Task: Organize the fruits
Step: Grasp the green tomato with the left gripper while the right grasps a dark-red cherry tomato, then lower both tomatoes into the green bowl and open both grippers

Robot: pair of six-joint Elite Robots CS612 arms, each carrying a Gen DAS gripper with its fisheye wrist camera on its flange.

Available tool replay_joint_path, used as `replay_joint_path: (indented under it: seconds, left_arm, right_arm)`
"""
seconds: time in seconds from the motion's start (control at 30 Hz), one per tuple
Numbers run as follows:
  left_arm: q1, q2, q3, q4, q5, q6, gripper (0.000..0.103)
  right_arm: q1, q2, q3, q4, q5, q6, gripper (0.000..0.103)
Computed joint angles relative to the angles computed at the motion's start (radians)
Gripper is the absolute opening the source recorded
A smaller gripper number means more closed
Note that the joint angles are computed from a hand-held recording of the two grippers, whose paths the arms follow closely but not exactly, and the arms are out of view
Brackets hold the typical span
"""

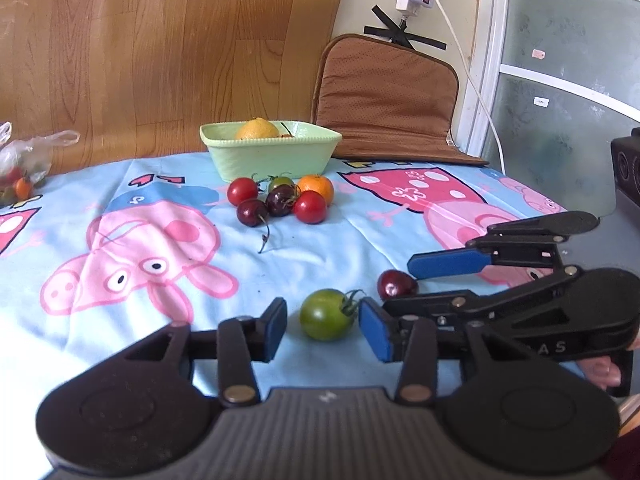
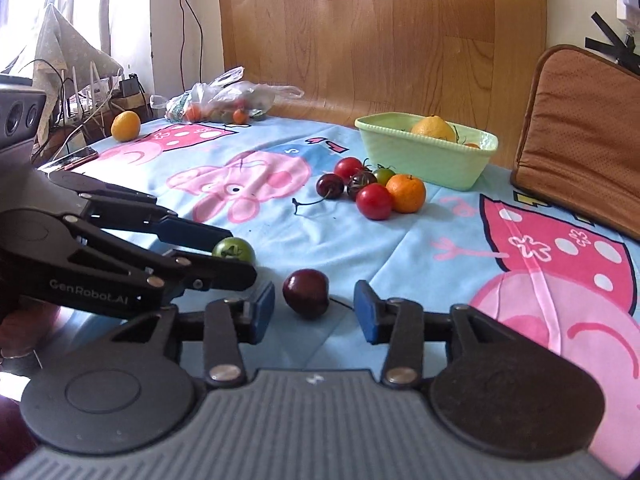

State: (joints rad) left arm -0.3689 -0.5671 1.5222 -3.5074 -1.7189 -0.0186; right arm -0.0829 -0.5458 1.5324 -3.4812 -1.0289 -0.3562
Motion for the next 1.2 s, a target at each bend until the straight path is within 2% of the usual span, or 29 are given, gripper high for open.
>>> replay_joint_path:
  seconds: [0.03,0.13,0.4,0.43,0.47,0.53,0.6,0.73,0.83,0.97,1.1,1.2]
  left_arm:
    - [0.0,0.0,0.0,-0.007,0.002,-0.001,0.048]
    - [0.0,0.001,-0.003,-0.007,0.001,0.002,0.048]
    - [0.007,0.005,-0.017,0.041,-0.045,0.011,0.035]
    - [0.007,0.005,-0.017,0.04,-0.044,0.014,0.035]
    - [0.006,0.005,-0.017,0.039,-0.044,0.016,0.032]
    - [0.008,0.006,-0.019,0.037,-0.053,0.008,0.032]
    - [0.012,0.007,-0.027,0.034,-0.068,-0.001,0.032]
    - [0.021,0.016,-0.079,0.043,-0.087,-0.006,0.032]
    - [0.029,0.039,-0.165,0.071,-0.09,-0.009,0.032]
    - [0.037,0.1,-0.334,0.132,-0.076,-0.035,0.032]
    - [0.046,0.181,-0.532,0.256,-0.062,-0.096,0.032]
    - [0.048,0.24,-0.657,0.346,-0.049,-0.122,0.032]
  right_arm:
    - [-0.001,0.001,0.0,-0.006,-0.001,0.005,0.051]
    - [-0.002,0.002,-0.003,-0.006,-0.003,0.013,0.051]
    - [0.0,0.004,-0.007,0.025,0.003,-0.019,0.047]
    - [-0.001,0.003,-0.007,0.031,0.012,-0.03,0.042]
    - [-0.002,0.002,-0.007,0.038,0.025,-0.038,0.033]
    - [-0.004,0.0,-0.008,0.053,0.044,-0.042,0.029]
    - [-0.007,0.002,-0.016,0.064,0.062,-0.023,0.029]
    - [-0.019,0.019,-0.065,0.043,0.108,0.093,0.029]
    - [-0.021,0.046,-0.136,-0.002,0.106,0.181,0.029]
    - [-0.016,0.099,-0.274,-0.012,0.068,0.274,0.029]
    - [-0.01,0.166,-0.428,0.043,0.018,0.329,0.029]
    - [-0.006,0.21,-0.52,0.111,-0.014,0.339,0.029]
